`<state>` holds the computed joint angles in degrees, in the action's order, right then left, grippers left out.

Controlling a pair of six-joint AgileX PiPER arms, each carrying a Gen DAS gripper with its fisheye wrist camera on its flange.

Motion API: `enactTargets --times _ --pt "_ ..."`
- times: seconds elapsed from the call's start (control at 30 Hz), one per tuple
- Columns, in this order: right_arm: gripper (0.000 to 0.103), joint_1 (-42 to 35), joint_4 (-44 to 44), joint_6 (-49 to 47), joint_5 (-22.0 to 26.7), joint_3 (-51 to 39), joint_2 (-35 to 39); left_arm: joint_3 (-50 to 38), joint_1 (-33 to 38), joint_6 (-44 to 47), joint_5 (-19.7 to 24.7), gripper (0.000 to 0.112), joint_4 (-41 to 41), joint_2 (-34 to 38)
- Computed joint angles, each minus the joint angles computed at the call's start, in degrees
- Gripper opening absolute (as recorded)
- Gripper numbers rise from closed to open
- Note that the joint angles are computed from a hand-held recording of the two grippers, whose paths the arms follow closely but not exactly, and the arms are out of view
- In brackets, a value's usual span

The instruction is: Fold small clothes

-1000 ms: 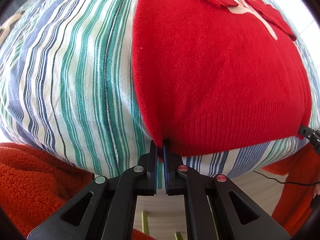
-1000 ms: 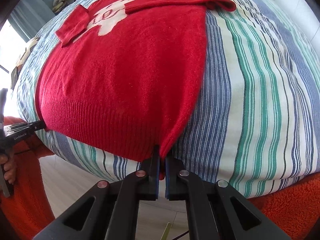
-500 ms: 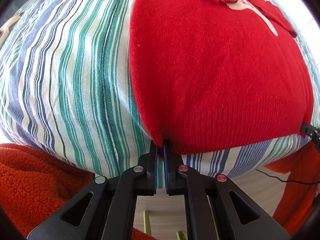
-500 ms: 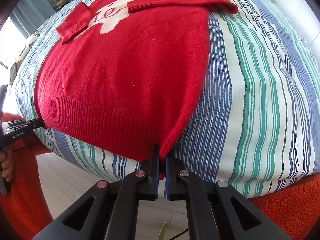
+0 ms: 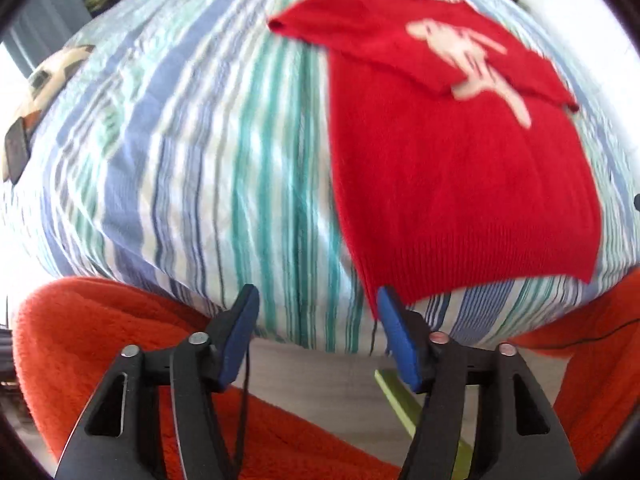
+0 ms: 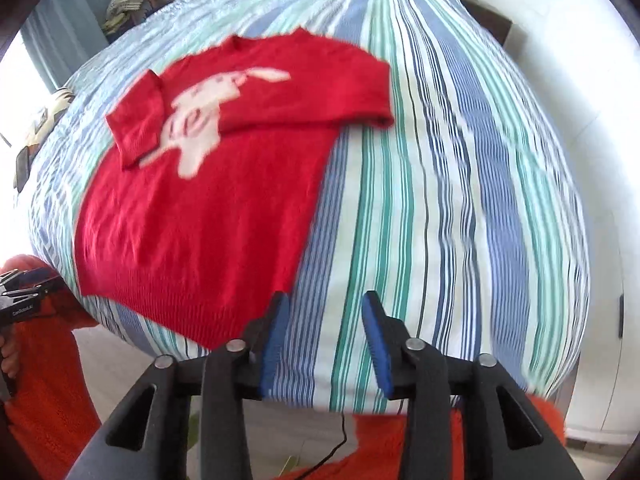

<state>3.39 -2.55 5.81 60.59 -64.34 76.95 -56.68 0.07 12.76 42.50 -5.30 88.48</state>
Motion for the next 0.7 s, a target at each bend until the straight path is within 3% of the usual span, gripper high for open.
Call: enactTargets --times 0.1,0.2,0.27,0.37,0.47,0.5,0.57,0.63,0.7 --pt "0.063 2.42 1.80 -8.28 -3.42 -11.09 9.40 0.22 3.16 -0.64 -7.68 0.077 -3.01 -0.50" --pt "0.064 5.88 4.43 -14.92 -6.80 -21.33 21.93 2.14 5.99 0.97 -15.18 0.077 -8.08 2.17" --pt "0.064 9.34 0.59 -15.27 -10.06 -25.73 29.34 -0.01 7.31 -1.48 -13.02 0.074 -6.10 5.86" --pt "0.063 12.01 -4.60 -14.13 -13.24 -29.89 38.35 -1.64 9.12 0.83 -10.08 0.072 -10.56 7.35" --pt "0.063 9.92 -1.03 -13.66 -16.66 -29.36 41.08 -0.54 7.64 -0.65 -11.05 0.073 -8.69 6.28" --pt "0.061 8.75 1.73 -13.82 -17.69 -28.85 41.00 -0.49 7.02 -1.33 -11.24 0.073 -7.83 6.25" --pt "0.046 7.35 4.35 -12.88 -18.58 -28.17 40.50 -0.74 5.65 -2.38 -11.43 0.073 -6.34 6.63" --pt "0.018 5.27 8.05 -14.34 -18.39 -27.81 39.72 -0.52 4.48 -3.16 -11.60 0.073 -4.79 6.51" --pt "0.009 3.53 9.98 -14.34 -18.02 -27.55 38.50 -0.24 3.27 -4.48 -12.07 0.073 -2.77 6.43"
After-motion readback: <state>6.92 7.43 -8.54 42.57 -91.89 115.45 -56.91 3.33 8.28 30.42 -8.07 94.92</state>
